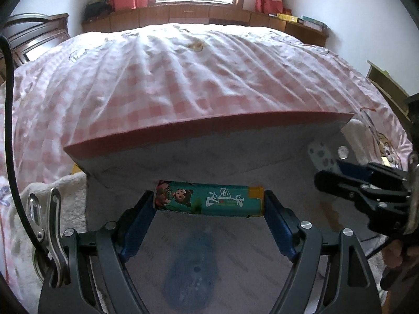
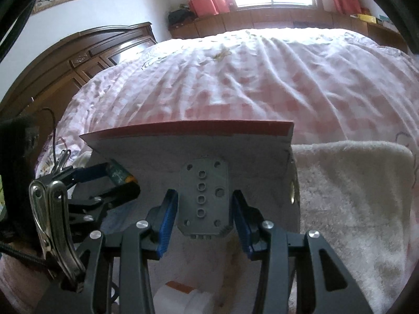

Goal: Organize rigid objects
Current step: 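Lower the stick and plate into the box and open both tools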

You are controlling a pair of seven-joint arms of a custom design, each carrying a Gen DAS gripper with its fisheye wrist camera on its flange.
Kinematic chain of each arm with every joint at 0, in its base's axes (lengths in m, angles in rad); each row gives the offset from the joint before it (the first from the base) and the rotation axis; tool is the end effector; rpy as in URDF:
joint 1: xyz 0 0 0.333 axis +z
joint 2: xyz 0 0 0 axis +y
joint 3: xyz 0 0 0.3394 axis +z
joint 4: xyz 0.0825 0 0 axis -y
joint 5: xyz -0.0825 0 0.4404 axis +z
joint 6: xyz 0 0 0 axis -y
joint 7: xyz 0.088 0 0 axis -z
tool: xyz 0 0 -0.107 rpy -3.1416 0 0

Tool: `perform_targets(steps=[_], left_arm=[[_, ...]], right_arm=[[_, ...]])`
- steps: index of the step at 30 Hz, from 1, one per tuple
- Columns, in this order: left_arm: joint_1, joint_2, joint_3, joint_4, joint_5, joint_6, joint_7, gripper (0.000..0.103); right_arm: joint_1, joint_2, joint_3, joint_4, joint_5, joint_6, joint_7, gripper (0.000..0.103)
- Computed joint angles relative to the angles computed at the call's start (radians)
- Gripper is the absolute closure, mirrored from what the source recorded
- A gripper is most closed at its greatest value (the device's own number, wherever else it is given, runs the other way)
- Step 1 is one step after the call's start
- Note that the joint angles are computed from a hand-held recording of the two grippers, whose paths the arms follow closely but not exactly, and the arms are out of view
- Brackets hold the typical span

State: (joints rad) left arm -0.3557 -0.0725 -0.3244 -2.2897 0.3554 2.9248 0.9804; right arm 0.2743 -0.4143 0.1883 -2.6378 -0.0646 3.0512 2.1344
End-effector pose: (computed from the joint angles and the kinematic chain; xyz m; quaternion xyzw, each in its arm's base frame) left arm 0.4463 -0.3919 0.4481 -0.5101 0.7840 -0.3178 0.1553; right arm 0.4246 0.2200 0.4634 -0.6407 0.6549 -0.1580 0.3683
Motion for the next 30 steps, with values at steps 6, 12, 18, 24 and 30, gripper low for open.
perform_targets(steps=[6, 12, 18, 24, 30], left_arm=[[-0.001, 0.007, 0.005, -0.003, -0.016, 0.013, 0.001, 0.021], [0.003, 0.017, 0.0, 0.017, 0.049, -0.031, -0.056, 0.02], [0.003, 0.017, 0.001, 0.018, 0.092, -0.035, -0.095, 0.021], [0.005, 0.019, 0.002, 0.018, 0.128, -0.029, -0.126, 0.02], [-0.002, 0.021, 0.005, 0.018, 0.115, -0.023, -0.1, 0.018]], right_arm=[[-0.058, -0.001, 0.048, -0.005, -0.036, 0.015, 0.049, 0.058], [-0.064, -0.004, 0.056, -0.007, -0.054, 0.021, 0.072, 0.05], [-0.071, -0.009, 0.063, -0.014, -0.062, 0.032, 0.089, 0.048], [-0.096, -0.009, 0.088, -0.015, -0.08, 0.041, 0.108, 0.044], [-0.104, -0.009, 0.097, -0.015, -0.092, 0.044, 0.119, 0.042]])
